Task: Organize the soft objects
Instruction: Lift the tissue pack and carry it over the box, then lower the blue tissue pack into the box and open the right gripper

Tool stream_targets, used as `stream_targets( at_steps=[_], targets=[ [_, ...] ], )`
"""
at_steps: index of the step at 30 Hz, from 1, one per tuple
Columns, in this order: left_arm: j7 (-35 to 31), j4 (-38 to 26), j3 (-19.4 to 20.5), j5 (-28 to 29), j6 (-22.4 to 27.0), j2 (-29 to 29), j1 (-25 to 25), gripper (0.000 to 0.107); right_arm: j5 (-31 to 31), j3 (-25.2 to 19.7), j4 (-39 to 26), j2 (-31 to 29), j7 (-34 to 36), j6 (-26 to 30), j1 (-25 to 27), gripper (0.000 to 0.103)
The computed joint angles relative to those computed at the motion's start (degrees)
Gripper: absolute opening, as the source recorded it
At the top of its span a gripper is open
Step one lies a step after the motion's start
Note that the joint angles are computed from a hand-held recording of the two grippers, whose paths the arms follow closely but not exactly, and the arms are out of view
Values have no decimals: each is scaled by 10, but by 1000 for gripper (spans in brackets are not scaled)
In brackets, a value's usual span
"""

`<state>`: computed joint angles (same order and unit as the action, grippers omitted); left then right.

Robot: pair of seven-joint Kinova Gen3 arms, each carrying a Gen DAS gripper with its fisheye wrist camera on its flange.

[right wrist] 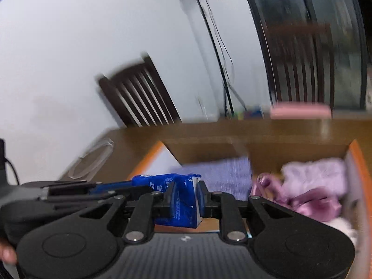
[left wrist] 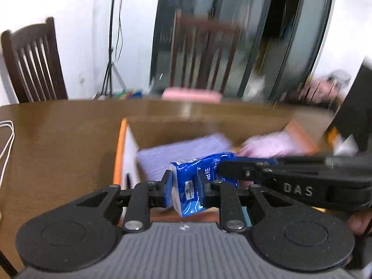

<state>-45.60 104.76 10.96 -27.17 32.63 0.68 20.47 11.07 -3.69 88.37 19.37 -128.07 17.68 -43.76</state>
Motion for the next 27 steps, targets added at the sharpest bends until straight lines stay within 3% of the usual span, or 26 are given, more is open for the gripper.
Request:
stream_targets(
  at_steps=[3,5,7,9,14,17,19,21,24,26,27],
  targets=[
    [7,-24,-4,-46,50,44,16,20,-55,-37,-72,65,52,55,39,11],
    [17,-10,-36,-92,50,42,61,20,-102,-88,-84,80,74,58,91,11],
    [38,-2,-32,-131,56,42,75,20,-127,-108,-102,92,114,80,109,13],
    [48,-6,-8,-141,75,44,67,20,-136,-101,-130,104,145,118,102,14],
    [48,-30,-13,-163,122,65,96,19,-73,-30,-175,113,145,183,14,14],
    [37,-6,-50,-122,81,36,107,27,-115,-75,-143,101,180,153,59,14],
    [19,8,-33,-75,51,11,64,27,-162,-126,-119,96,205,124,112,13],
    [-7,5,-13,-31,52,-1,27,28,-206,-168,-114,98,251,125,154,14],
    [-9,4,6,-22,75,-26,9,34,-221,-152,-113,86,271,137,140,22],
    [5,7,15,-32,83,-48,8,37,-217,-112,-102,63,252,128,104,45],
    [19,9,26,-42,89,-63,4,42,-210,-90,-93,48,235,122,85,46]
  ],
)
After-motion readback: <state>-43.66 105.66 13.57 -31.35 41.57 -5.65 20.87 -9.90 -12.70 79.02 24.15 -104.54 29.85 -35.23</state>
